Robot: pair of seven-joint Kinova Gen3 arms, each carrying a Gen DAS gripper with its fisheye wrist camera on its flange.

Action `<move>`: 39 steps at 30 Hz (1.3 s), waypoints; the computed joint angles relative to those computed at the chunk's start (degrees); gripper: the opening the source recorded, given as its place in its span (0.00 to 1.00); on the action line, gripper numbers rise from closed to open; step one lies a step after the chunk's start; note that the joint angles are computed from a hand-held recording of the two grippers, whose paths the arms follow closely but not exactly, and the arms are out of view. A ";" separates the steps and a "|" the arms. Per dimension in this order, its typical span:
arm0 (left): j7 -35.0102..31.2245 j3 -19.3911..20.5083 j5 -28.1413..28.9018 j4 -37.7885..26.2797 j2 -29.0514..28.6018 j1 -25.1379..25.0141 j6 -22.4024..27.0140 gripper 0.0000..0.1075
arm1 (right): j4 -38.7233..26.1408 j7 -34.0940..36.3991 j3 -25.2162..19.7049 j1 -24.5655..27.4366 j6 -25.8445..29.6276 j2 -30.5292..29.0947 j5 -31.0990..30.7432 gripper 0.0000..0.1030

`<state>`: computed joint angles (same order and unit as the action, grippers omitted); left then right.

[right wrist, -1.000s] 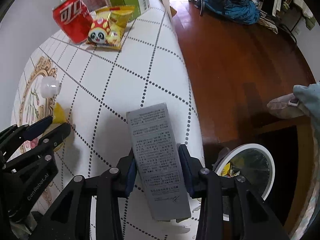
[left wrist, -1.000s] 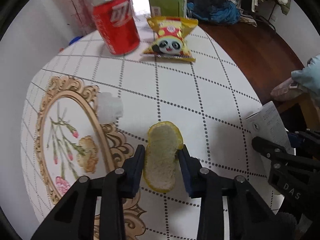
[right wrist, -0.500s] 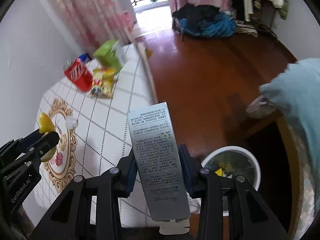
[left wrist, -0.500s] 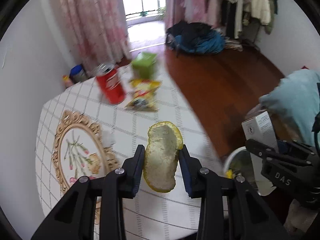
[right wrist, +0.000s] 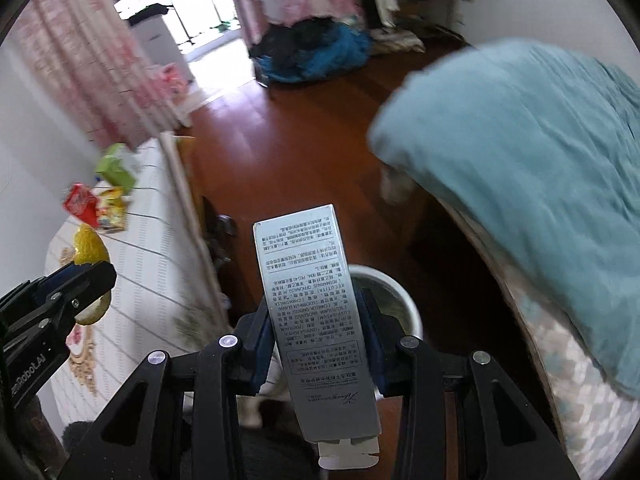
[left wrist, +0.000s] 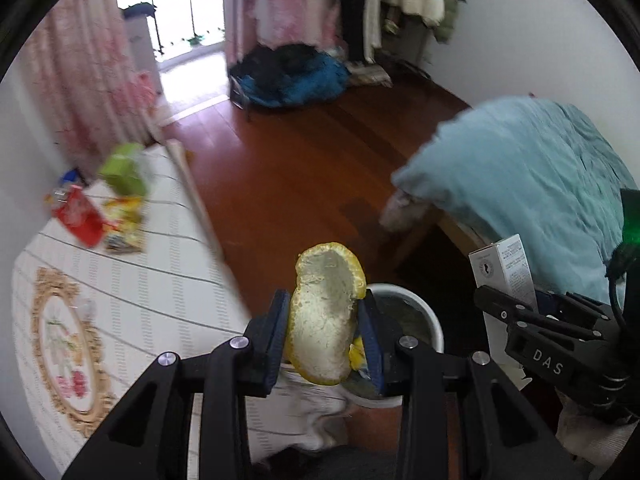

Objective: Collect trash

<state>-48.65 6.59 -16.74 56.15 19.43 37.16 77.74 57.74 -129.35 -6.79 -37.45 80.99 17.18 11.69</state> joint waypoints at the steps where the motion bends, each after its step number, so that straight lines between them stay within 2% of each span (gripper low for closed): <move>1: -0.39 0.47 1.34 -0.54 1.25 -0.46 -0.34 0.29 | 2.59 0.18 0.24 1.35 -0.94 -0.73 -0.99 0.40; 5: -2.21 1.46 8.07 -2.38 6.53 -2.65 -1.63 0.29 | 9.36 0.84 0.44 5.36 -3.76 -1.20 -3.93 0.40; 10: -4.06 2.12 16.72 -5.71 12.34 -5.76 -0.47 0.29 | 15.37 2.38 0.43 9.66 -7.29 0.31 -8.34 0.40; 14: -5.28 2.81 22.89 -6.66 15.38 -8.45 -0.37 0.32 | 16.95 2.88 0.48 10.82 -8.92 2.37 -10.05 0.40; 17: -4.92 2.44 24.89 -7.50 17.00 -9.04 0.43 0.32 | 17.88 3.62 0.60 11.63 -10.15 3.67 -11.11 0.40; 20: -4.71 1.58 24.44 -8.14 17.79 -8.69 1.57 0.36 | 17.38 4.14 0.80 11.78 -10.56 5.33 -11.39 0.40; 21: -4.69 1.26 23.99 -8.05 17.72 -8.46 1.60 0.46 | 17.14 4.26 0.87 11.77 -10.60 5.98 -11.44 0.40; 22: -4.60 1.11 23.94 -7.65 17.50 -8.54 1.28 0.61 | 16.67 4.34 0.94 11.81 -10.51 6.64 -11.60 0.40; 23: -4.35 0.91 23.84 -7.08 17.19 -8.60 0.79 0.70 | 16.11 4.28 1.03 11.74 -10.33 7.29 -11.72 0.40; 24: -4.08 0.68 23.58 -6.22 16.60 -8.59 0.19 0.81 | 15.81 4.48 1.09 11.91 -9.87 7.64 -11.93 0.46; 25: -3.94 0.57 23.25 -6.15 16.39 -8.52 0.25 0.82 | 15.94 4.48 1.13 12.00 -10.02 7.70 -12.18 0.54; 26: -3.75 0.32 22.38 -6.83 16.48 -8.09 1.25 0.83 | 16.17 4.42 1.19 12.11 -10.23 7.58 -12.38 0.77; 27: -3.72 0.07 21.45 -7.99 16.91 -7.74 2.61 0.85 | 16.27 4.00 1.35 11.93 -10.15 7.48 -12.26 0.96; 29: -3.42 -0.53 19.68 -8.53 16.66 -6.80 3.87 0.89 | 15.87 3.27 1.58 11.20 -9.57 7.59 -11.40 1.00; 39: -1.36 -2.87 10.49 -11.22 15.32 -1.48 10.32 0.89 | 14.30 -0.96 1.97 7.46 -3.52 5.88 -6.32 1.00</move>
<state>-50.00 3.72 -6.26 44.93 34.75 35.69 88.06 72.04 -130.31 -4.81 -29.99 77.46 23.06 5.37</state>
